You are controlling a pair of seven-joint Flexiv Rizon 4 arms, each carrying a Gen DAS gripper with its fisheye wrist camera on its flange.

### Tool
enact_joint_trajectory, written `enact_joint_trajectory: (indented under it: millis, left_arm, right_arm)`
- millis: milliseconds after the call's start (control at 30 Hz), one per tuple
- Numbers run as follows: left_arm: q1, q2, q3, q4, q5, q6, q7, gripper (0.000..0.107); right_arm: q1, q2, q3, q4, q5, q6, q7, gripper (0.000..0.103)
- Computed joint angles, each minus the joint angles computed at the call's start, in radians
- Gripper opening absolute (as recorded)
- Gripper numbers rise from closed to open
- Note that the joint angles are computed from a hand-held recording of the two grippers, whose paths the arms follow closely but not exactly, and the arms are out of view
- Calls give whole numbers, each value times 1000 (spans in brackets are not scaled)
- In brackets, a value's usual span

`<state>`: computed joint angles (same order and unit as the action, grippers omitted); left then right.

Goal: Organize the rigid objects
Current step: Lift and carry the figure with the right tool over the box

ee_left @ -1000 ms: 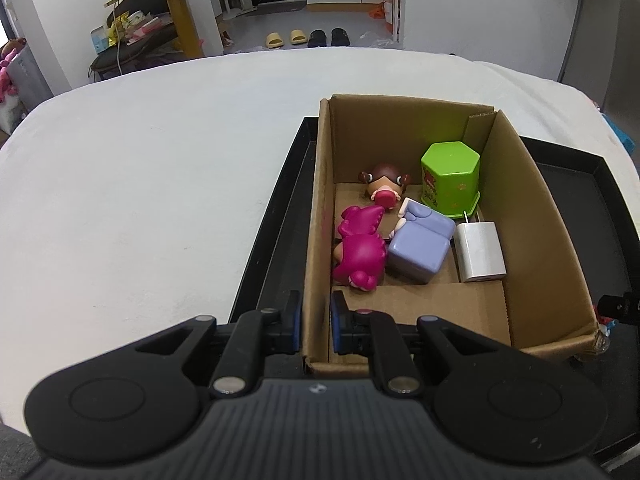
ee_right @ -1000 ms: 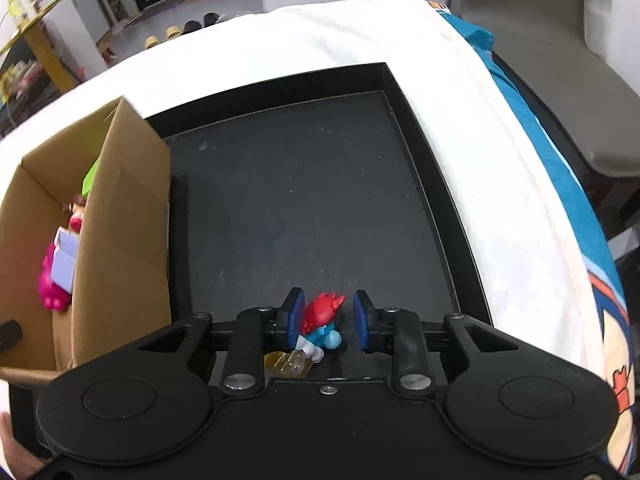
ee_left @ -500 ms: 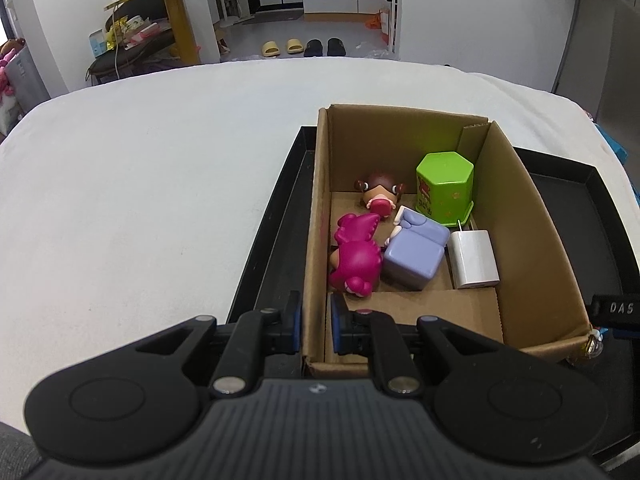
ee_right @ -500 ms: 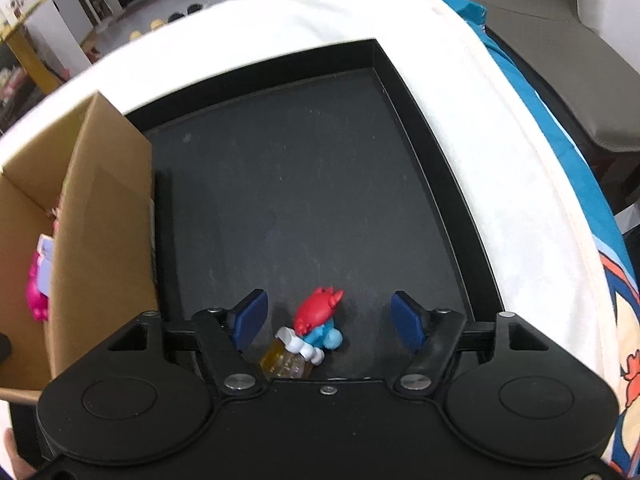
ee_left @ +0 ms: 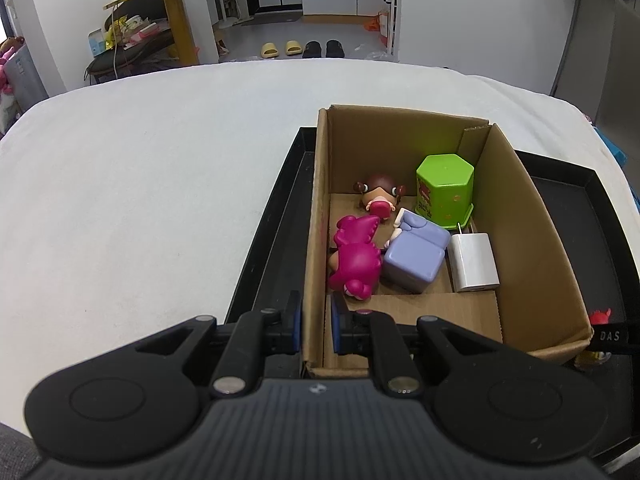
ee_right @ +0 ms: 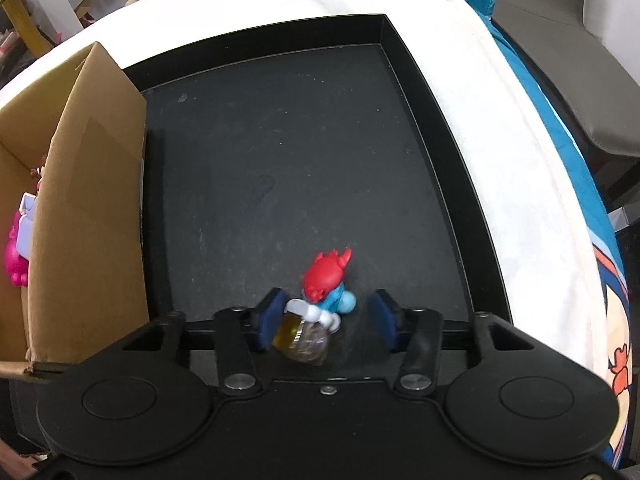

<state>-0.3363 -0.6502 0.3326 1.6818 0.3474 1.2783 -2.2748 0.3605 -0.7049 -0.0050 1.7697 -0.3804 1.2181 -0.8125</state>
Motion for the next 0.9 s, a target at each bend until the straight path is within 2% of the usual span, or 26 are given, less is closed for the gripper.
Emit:
enact_joint_trajectory:
  millis: [100,233,400,700,900]
  left_arm:
    - [2,1,-3,2,-1,3,-1,13]
    - [11,7,-9,13,-10,16,0,13]
    - [5,8,-3,17,-11,23,3,13]
    - [12,13,-5,35,-30,53,12,12]
    - [13,17,1,55,-53,90,15,10]
  right_arm:
    - [-14,8,15,3,17,-8,-5,30]
    - [-61,16,71,-1,75,2,-46,30]
    - [-89,47,104,12,129,18,-84,30]
    - [-55,127,78,78,122,66,-94,30]
    - [-49,145,70,79,105,91,-102,30]
